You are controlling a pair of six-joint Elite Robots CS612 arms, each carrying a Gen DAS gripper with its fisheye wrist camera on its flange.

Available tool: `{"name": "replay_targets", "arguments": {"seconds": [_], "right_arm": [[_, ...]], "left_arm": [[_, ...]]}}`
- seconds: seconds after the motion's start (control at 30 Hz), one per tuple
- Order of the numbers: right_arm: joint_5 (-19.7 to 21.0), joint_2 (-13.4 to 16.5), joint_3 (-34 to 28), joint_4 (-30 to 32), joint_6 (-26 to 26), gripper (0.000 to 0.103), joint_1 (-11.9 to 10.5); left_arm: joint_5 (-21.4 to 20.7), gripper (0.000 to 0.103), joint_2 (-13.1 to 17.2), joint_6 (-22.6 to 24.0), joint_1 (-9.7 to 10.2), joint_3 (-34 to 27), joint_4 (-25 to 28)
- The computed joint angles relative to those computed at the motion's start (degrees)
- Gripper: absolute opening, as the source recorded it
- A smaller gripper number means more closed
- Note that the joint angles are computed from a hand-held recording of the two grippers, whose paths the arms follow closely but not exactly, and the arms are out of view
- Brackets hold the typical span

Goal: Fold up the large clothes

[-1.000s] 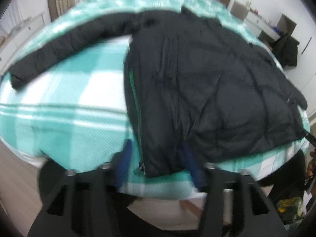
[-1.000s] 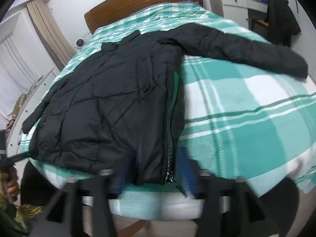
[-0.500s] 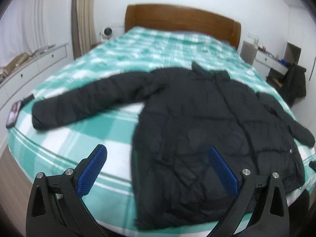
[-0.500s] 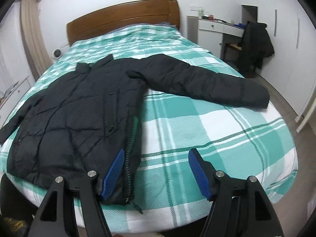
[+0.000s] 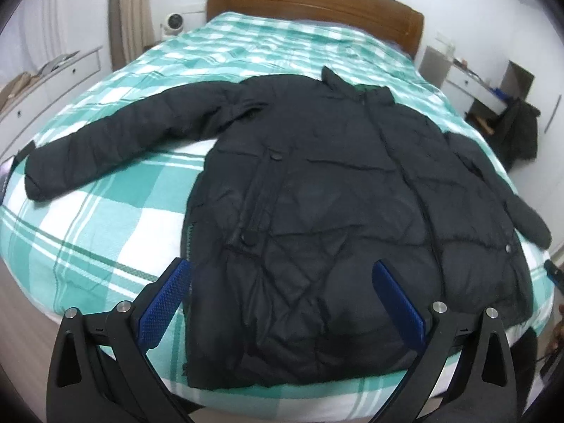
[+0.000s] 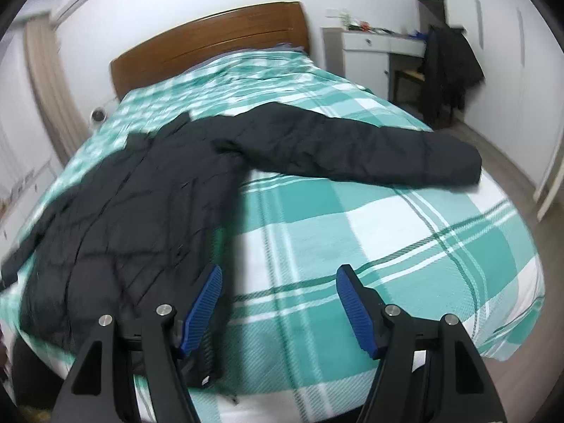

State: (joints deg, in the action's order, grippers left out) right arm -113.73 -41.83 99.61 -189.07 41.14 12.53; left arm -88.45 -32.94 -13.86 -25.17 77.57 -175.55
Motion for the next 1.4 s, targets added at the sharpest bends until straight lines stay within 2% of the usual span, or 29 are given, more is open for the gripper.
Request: {"name": "replay_targets", "arguments": {"seconds": [0.1, 0.2, 0.37, 0.5, 0.57, 0.6, 0.63, 0.67, 0.73, 0.8, 0.93, 1.03, 1.13, 1.2, 1.27, 1.4], "right_arm": [[2.64, -0.21, 3.3, -6.61, 6.94, 0.069, -3.06], [2.67, -0.21, 5.89, -10.01, 13.79, 0.069, -6.21], [5.85, 1.71, 7.48, -16.84, 22.95, 0.069, -11.97], [7.5, 3.55, 6.21, -18.9, 28.69, 0.069, -14.71], [7.52, 4.15, 5.09, -18.24, 29.93, 0.068, -15.49], [6.66, 4.08, 4.6, -16.6, 30.71, 0.056, -15.63], [5.47, 3.67, 4.13, -13.81, 31.3, 0.03, -15.67], [4.42, 3.2, 3.74, -11.62, 31.08, 0.022, -15.75], [-0.04, 2.12, 2.04, -8.21, 27.47, 0.011, -14.77], [-2.83, 1.2, -0.2, -7.47, 20.01, 0.01, -13.79], [-5.29, 0.57, -8.61, -7.03, -1.2, 0.01, -9.91], [-3.47, 1.63, -15.44, -6.88, -12.34, 0.01, -7.74], [0.96, 4.49, -24.84, -4.18, -20.83, 0.01, -5.12], [3.28, 6.62, -30.13, -1.48, -24.73, 0.009, -3.58], [5.32, 10.05, -37.37, 2.81, -29.34, 0.009, -1.96], [9.11, 16.23, -48.93, 11.36, -33.84, 0.009, 0.47]], "left_arm": [[0.27, 0.102, -0.08, -1.08, 0.15, 0.02, 0.59], [0.65, 0.102, -0.37, -1.67, 0.16, 0.56, 0.78], [1.95, 0.102, -0.72, -2.1, -0.04, 1.27, 2.02], [2.31, 0.102, -1.01, -2.69, -0.11, 1.64, 2.59], [2.66, 0.102, -1.1, -2.67, -0.16, 1.73, 2.84], [2.9, 0.102, -1.13, -2.59, -0.2, 1.76, 3.04], [3.15, 0.102, -1.17, -2.48, -0.24, 1.79, 3.24], [3.25, 0.102, -1.17, -2.42, -0.22, 1.79, 3.3], [3.43, 0.102, -1.15, -2.53, -0.14, 1.85, 3.16], [3.47, 0.102, -1.04, -2.98, 0.01, 1.92, 2.82], [2.7, 0.102, -0.45, -4.35, 0.35, 1.27, 3.63], [1.82, 0.102, -0.18, -5.3, 0.55, 0.98, 3.79], [1.24, 0.102, -0.24, -5.69, 0.69, 1.53, 2.37], [1.41, 0.102, -0.31, -5.38, 0.81, 2.05, 1.63], [1.69, 0.102, -0.41, -5.4, 1.03, 2.58, 1.26], [1.39, 0.102, -0.66, -7.36, 1.87, 3.43, 1.31]]}}
